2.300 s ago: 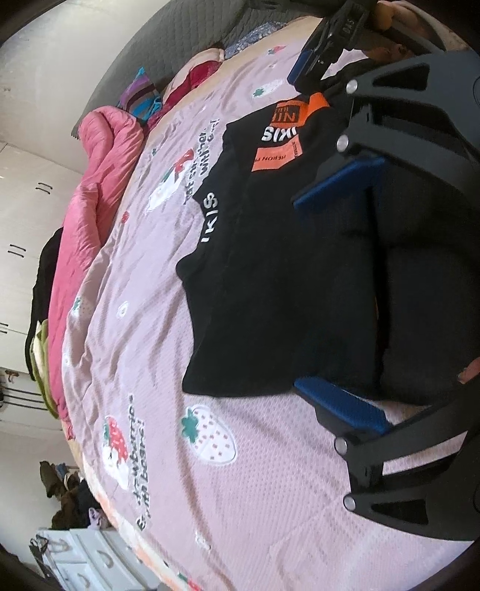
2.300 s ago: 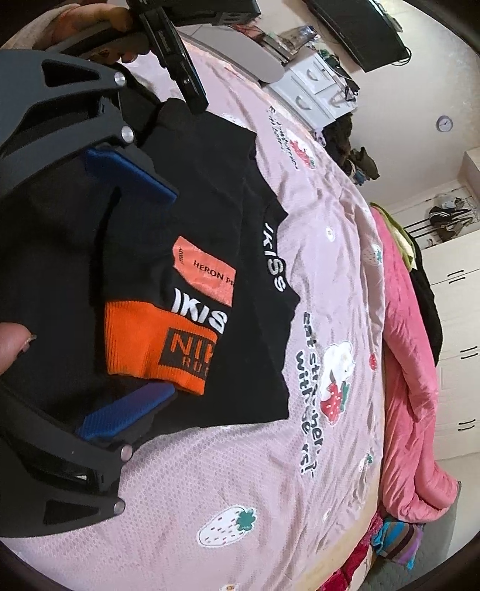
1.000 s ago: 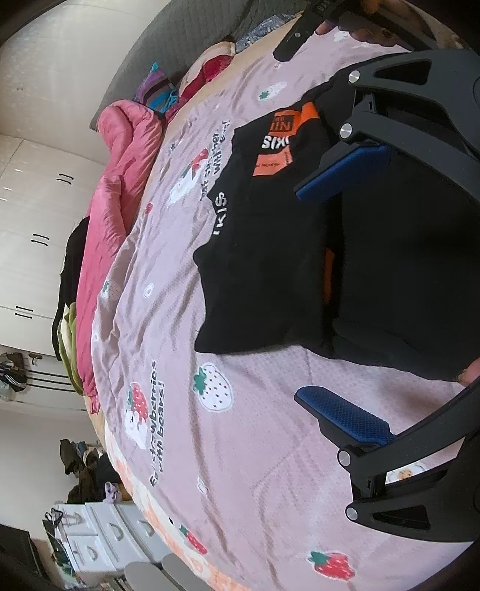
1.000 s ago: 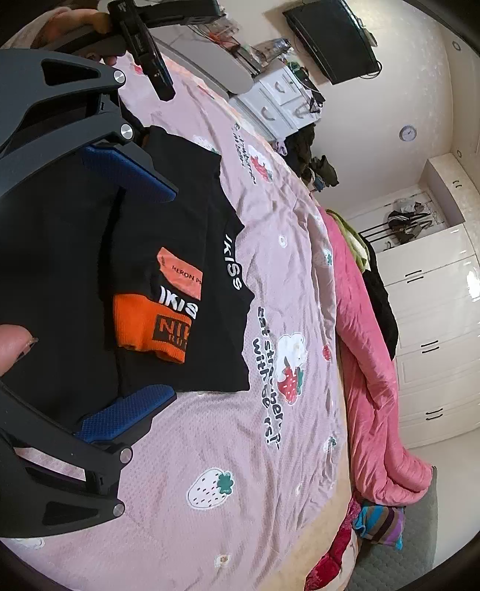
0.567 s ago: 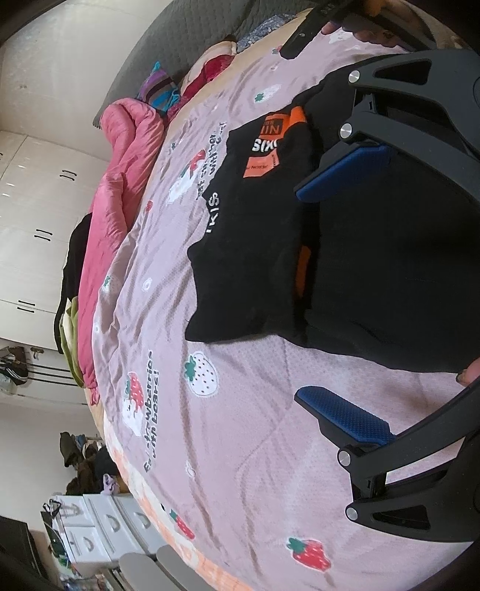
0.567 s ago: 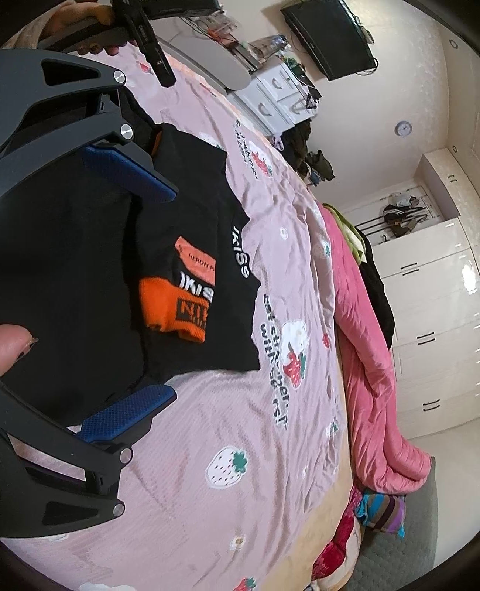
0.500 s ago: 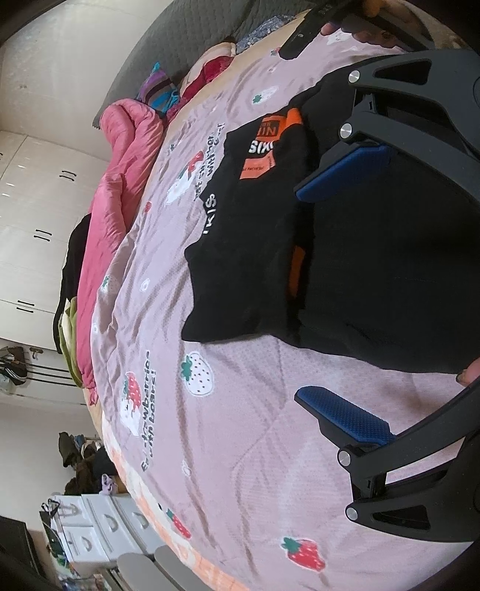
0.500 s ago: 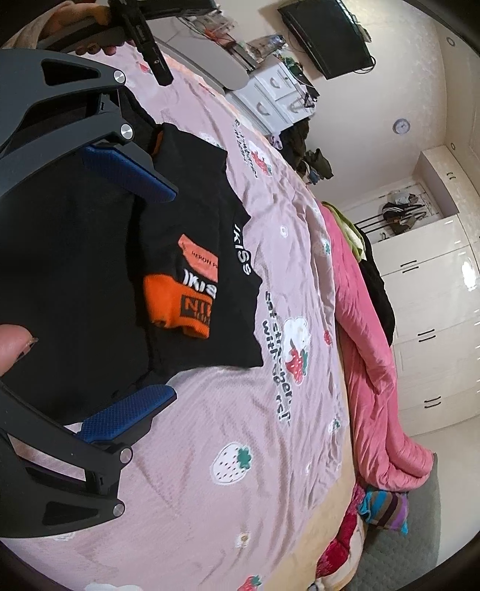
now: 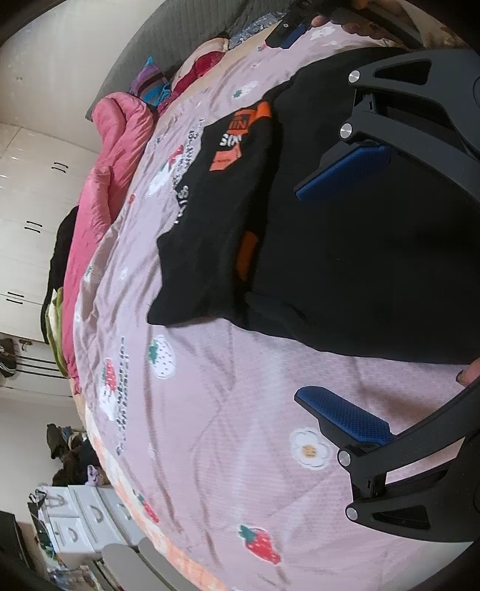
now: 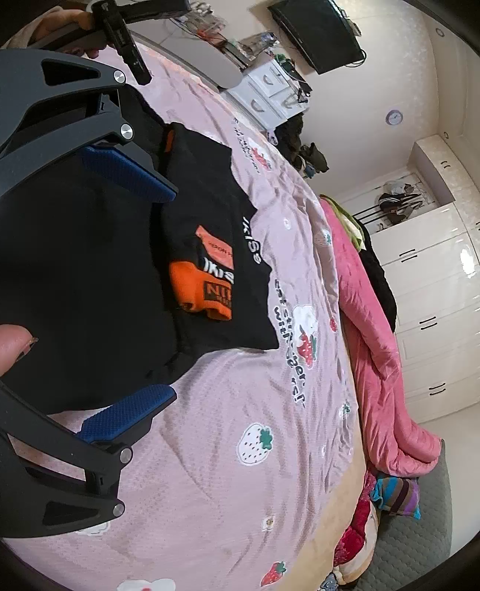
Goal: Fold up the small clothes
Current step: 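Move both open tools down to the sweatshirt hem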
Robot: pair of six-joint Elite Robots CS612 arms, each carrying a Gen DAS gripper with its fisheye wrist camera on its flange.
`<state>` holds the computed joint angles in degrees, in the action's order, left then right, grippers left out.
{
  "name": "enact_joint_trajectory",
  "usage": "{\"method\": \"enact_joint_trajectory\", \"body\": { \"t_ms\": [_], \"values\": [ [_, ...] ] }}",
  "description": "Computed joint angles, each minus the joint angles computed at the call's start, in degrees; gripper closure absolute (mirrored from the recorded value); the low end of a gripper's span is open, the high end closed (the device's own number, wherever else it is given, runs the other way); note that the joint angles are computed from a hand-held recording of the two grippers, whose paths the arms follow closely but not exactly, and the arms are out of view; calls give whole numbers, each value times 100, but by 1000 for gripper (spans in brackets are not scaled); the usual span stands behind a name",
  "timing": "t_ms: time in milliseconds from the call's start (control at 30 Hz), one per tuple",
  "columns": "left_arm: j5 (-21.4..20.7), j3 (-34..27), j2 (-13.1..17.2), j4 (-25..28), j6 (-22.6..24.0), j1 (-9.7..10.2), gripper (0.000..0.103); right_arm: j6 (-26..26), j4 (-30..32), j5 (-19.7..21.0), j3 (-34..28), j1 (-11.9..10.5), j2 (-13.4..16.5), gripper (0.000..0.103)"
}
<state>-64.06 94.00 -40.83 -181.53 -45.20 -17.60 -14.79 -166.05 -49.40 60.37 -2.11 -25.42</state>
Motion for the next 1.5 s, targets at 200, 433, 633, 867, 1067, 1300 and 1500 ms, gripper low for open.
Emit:
{"method": "enact_joint_trajectory", "body": {
  "t_ms": [200, 433, 633, 867, 1067, 1300, 1500],
  "values": [
    [-55, 89, -17, 119, -98, -24, 9, -88, -2, -57, 163, -32, -58, 5],
    [-141, 271, -78, 157, -275, -52, 9, -131, 102, -59, 359, -88, -141, 5],
    [-198, 472, -157, 142, -467, -66, 9, -171, 212, -74, 478, -127, -200, 5],
    [-502, 701, -225, -51, -466, -86, 9, -419, 456, -126, 698, -161, -328, 5],
    [-772, 949, -271, -380, -492, -158, 32, -626, 543, -169, 970, -213, -470, 5],
    [-1152, 1092, -271, -498, -585, -197, 43, -749, 635, -205, 1161, -269, -572, 5],
    [-1418, 1136, -248, -574, -576, -220, 49, -1025, 930, -296, 1309, -317, -679, 5]
  ]
}}
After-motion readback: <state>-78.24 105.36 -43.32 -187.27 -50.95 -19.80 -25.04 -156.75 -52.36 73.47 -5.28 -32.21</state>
